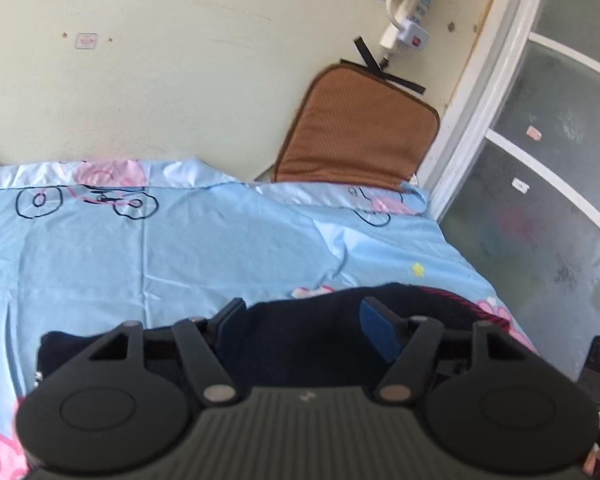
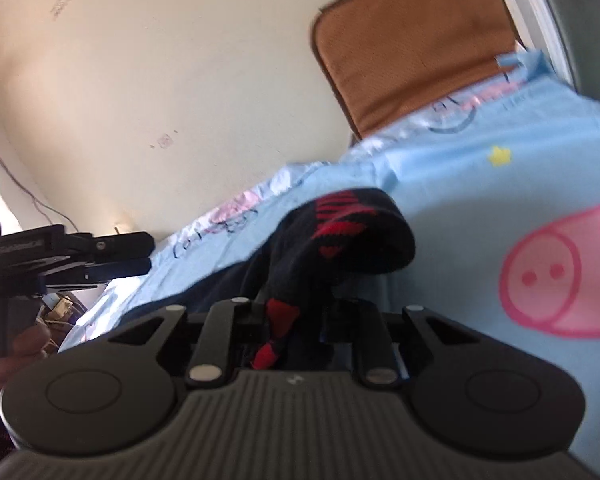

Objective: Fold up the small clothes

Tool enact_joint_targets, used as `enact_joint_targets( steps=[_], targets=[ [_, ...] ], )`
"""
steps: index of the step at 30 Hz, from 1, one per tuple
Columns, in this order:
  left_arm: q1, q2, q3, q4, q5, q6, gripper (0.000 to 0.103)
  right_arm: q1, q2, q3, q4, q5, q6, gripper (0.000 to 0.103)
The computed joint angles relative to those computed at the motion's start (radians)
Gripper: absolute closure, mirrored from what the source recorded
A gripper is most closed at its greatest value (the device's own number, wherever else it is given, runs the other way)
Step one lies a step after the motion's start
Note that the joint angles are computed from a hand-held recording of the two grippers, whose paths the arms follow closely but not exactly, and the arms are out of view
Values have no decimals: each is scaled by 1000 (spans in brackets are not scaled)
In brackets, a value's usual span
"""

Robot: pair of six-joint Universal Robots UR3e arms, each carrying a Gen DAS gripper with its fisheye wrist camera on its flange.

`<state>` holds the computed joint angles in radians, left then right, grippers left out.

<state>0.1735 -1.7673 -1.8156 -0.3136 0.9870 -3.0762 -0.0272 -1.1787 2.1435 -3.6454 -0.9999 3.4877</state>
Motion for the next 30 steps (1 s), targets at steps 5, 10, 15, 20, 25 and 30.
enact_joint_targets(
  steps=[5,10,15,20,25,30],
  targets=[
    [234,111,-144,67,-118,-68,38,211,-23,-204,167,-129,-289,80],
    [508,246,-335,90,-233,-69,36,413,97,-479,430,-197,-554,79],
    [665,334,-454,30,-319,21,25,556,268,-685,595,-278,-695,78],
    [641,300,-470,-17,-391,121,17,622,287,-648,492,-397,-738,60],
    [464,279,-465,134,-223,107,17,504,90,-392,399,-219,-643,56],
    [425,305,-512,165,-162,99,15,295,-79,-116,197,-66,-442,58]
  ],
)
